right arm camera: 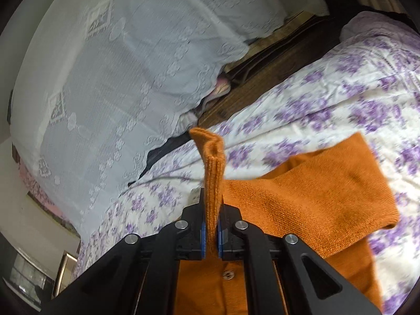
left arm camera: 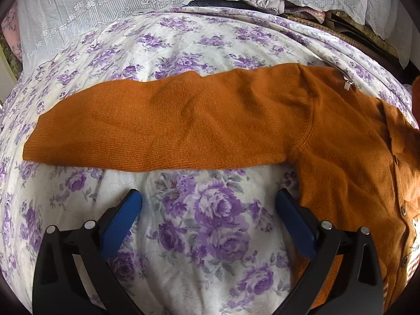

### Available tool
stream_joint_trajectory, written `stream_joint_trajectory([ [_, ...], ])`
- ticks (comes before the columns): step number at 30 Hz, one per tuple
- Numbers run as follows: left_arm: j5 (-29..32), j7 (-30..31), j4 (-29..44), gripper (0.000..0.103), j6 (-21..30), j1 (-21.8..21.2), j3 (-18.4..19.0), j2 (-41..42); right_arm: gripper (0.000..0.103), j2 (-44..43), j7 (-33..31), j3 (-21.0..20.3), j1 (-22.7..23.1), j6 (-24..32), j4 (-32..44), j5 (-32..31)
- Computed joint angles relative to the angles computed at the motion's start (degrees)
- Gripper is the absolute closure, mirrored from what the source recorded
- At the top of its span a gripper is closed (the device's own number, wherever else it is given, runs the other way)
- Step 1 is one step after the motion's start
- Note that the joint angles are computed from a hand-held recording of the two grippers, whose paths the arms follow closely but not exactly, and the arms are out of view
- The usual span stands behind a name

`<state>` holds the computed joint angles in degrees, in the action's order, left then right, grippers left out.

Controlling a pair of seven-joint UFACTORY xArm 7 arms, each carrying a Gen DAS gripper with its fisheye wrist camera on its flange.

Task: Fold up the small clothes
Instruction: 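Lift the sleeve and fold it across the cardigan back, open right gripper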

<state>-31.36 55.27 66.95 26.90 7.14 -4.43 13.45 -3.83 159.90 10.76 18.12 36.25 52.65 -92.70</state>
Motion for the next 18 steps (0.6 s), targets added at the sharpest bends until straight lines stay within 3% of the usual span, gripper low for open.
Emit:
stream_joint_trajectory([
  [12,0.02,0.01,0.09,0.004,0.02,0.03,-0.07,0.06,0.095,12.26,-6.52,-2.21,2.84,-5.16,11.43,1.0],
  [15,0.02,0.05,0.13,0.004,0.04,0.04,-0.07,0.08,0.091,15.2,-15.21,-3.16,3.32,-6.75,13.38,8.08],
  [17,0.03,0.08,0.15,0.004,0.06,0.05,-0.07,0.09,0.072,17.65,-23.44,-2.67,2.08,-8.86,14.42,16.45],
  [18,0.03,0.08,0.15,0.004,0.06,0.06,-0.07,0.09,0.07,18.23,-25.45,-4.27,3.04,-10.61,14.37,18.66],
])
